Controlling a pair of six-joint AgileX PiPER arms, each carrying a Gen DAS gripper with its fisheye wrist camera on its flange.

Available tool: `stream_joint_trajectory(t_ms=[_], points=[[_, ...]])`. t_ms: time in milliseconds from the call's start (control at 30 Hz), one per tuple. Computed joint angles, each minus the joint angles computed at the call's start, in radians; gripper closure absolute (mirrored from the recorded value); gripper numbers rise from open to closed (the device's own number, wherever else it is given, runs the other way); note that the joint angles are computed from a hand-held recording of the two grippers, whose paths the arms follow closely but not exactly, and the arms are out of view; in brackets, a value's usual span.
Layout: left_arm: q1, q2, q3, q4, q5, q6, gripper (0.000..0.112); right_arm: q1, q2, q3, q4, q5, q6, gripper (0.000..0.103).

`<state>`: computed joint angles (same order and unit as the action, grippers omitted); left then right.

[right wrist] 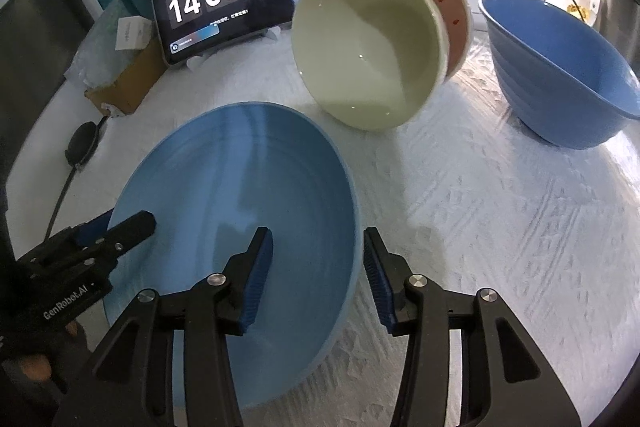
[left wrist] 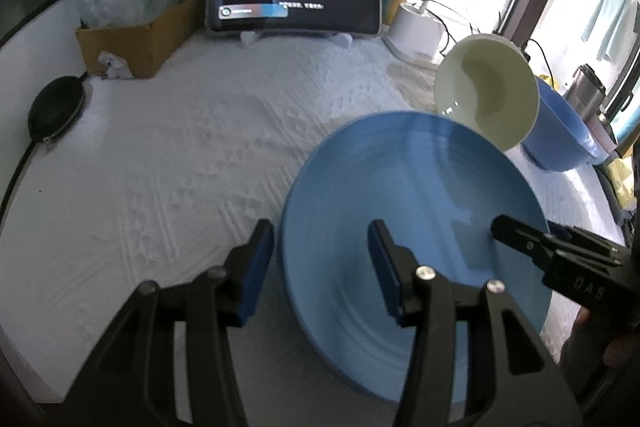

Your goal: Organize plates and bowls

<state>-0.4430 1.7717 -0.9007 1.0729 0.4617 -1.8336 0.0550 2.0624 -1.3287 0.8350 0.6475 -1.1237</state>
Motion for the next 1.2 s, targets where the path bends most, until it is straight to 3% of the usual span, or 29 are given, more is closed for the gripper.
stream_joint_trajectory(t_ms=[300, 800, 1200], points=[[-0.064, -0.012, -0.016, 0.031, 0.084, -0.058, 0.062, -0.059, -0.030, 0.028, 0.045, 0.016, -0.059, 0.055], [-0.176, 0.058, -0.195, -0.061, 0.185, 0.078, 0.062, -0.189, -0.070, 0.065, 0.125, 0.103, -0.194, 0.054], [-0.258, 0.162, -0.395, -0.154, 0.275, 0.214, 0.062, -0.322, -0.023, -0.019, 0.142, 0.183, -0.203, 0.054]])
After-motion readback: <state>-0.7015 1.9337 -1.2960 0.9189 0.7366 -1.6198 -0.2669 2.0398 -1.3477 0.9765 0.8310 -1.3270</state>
